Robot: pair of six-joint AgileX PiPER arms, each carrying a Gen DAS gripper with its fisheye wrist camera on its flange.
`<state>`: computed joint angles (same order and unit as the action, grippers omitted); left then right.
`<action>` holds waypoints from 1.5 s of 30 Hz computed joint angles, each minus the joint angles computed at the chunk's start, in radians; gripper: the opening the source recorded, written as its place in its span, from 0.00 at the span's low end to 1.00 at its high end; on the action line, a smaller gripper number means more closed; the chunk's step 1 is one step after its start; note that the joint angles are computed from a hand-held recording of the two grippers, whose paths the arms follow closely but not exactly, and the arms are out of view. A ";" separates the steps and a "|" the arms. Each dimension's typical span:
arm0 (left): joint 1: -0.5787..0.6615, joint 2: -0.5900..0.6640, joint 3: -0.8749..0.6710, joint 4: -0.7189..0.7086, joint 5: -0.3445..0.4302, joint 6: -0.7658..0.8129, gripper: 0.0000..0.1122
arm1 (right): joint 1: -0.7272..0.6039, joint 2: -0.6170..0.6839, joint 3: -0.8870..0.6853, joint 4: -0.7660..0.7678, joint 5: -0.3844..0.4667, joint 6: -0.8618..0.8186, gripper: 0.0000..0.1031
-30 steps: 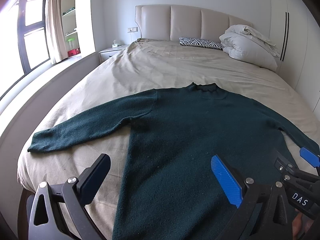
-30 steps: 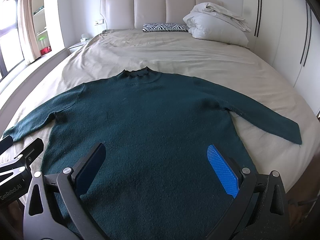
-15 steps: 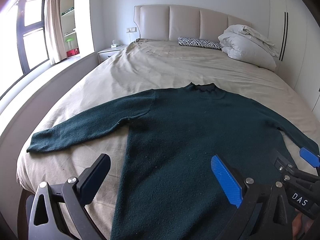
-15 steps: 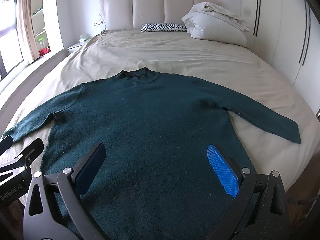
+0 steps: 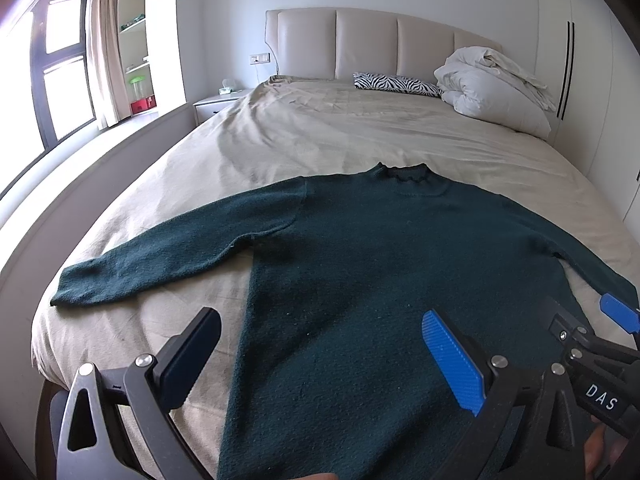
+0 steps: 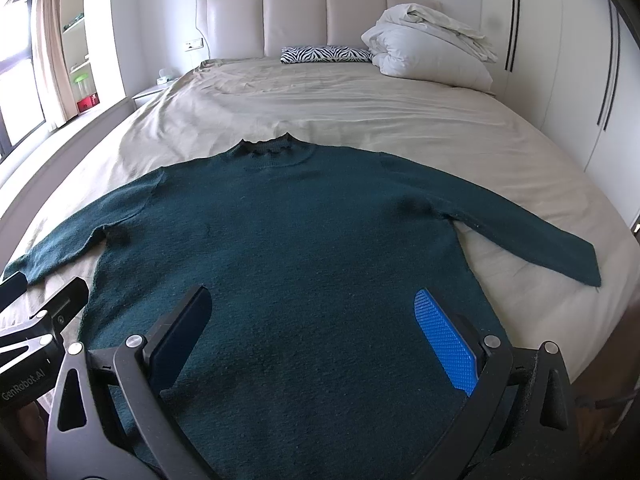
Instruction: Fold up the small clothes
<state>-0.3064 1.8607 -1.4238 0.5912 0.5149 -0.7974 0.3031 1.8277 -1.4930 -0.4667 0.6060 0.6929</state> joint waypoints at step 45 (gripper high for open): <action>0.108 0.512 -0.750 -0.965 0.297 0.643 0.92 | -1.143 0.780 -0.806 1.382 0.245 -0.581 0.09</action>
